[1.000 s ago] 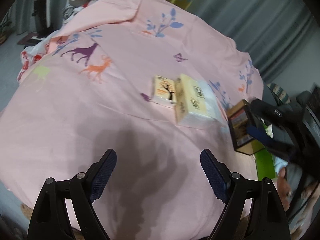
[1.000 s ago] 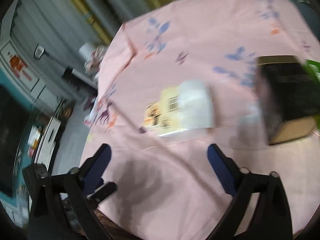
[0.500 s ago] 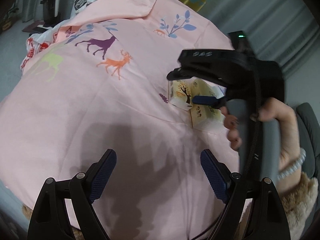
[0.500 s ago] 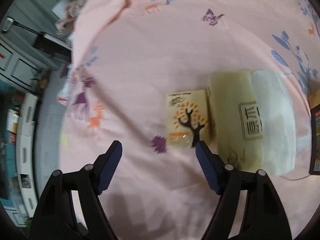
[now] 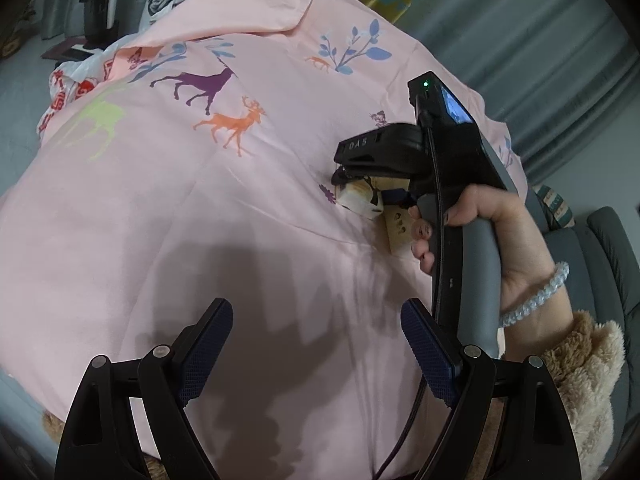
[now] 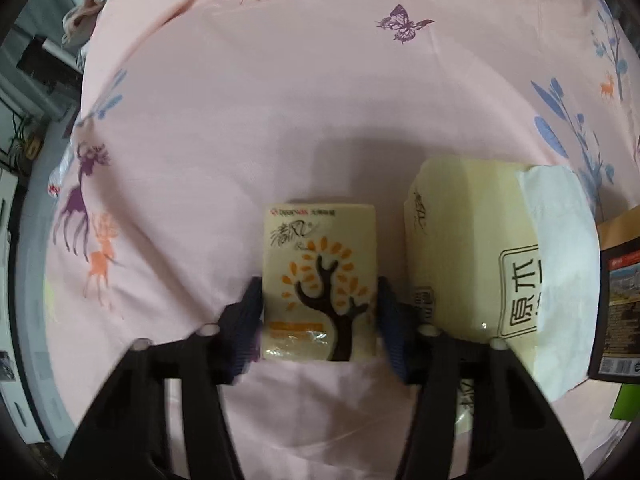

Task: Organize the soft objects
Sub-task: 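Close the right gripper on the small tree-printed tissue pack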

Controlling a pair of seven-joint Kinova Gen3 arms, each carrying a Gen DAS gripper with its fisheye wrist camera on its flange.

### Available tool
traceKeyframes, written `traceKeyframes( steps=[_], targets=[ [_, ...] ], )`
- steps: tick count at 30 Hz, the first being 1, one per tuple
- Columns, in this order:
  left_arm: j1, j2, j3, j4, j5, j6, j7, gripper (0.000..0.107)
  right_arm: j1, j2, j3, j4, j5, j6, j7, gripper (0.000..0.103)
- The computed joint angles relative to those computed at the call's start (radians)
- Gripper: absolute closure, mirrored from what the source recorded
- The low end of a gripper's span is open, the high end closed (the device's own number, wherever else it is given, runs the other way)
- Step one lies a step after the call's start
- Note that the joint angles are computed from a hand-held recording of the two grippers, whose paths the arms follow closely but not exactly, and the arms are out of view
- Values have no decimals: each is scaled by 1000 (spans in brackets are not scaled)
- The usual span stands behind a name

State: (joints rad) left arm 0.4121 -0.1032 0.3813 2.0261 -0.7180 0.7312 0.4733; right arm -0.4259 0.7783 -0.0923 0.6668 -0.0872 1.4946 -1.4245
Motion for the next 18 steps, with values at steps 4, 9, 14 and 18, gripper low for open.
traceKeyframes(
  steps=[4, 9, 14, 18],
  targets=[
    [5, 4, -3, -9, 14, 26, -5, 21, 48, -59, -37, 88, -43, -32, 81, 53],
    [6, -14, 17, -5, -12, 31, 29, 21, 188, -160, -86, 197, -187, -49, 200, 52],
    [21, 1, 41, -29, -53, 65, 58, 21, 335, -280, -87, 380, -304, -86, 352, 52],
    [53, 41, 21, -63, -47, 61, 32, 21, 401, -364, -45, 543, -315, -142, 444, 52]
  ],
)
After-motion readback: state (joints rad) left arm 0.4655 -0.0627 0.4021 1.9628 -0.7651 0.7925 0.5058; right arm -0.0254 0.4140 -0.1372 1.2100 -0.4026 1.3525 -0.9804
